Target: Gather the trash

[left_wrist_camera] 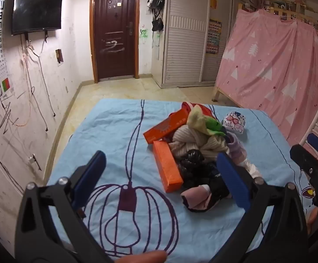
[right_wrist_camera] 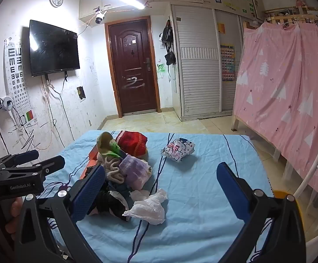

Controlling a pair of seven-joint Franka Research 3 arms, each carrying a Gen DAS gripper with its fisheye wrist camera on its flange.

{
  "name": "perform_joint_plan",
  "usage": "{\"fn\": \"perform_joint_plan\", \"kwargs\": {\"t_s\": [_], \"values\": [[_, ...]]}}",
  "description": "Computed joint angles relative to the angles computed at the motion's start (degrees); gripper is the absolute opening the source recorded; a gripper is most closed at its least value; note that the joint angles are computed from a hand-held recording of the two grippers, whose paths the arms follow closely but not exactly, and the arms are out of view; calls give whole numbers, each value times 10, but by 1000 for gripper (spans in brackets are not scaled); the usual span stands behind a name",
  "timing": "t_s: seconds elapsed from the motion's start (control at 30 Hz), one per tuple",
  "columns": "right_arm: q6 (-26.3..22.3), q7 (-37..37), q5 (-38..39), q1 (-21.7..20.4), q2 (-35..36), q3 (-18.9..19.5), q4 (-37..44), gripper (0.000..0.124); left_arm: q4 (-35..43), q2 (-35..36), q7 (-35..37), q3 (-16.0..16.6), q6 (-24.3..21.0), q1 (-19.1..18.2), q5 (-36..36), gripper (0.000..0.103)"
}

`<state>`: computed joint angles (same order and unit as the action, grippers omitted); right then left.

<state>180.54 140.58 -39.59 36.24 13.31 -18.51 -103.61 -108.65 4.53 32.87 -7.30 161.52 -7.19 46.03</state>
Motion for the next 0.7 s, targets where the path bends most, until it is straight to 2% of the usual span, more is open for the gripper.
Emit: {"fn": "perform_joint_plan", "kwargs": {"t_s": [0.37, 0.7], "values": [[4, 5, -2, 9, 9, -9, 3, 95, 1, 0, 7, 0, -6, 0, -6, 97], [0, -22, 27, 18, 13, -14, 5, 95, -4, 2, 1, 2, 0, 2, 3, 97]]}}
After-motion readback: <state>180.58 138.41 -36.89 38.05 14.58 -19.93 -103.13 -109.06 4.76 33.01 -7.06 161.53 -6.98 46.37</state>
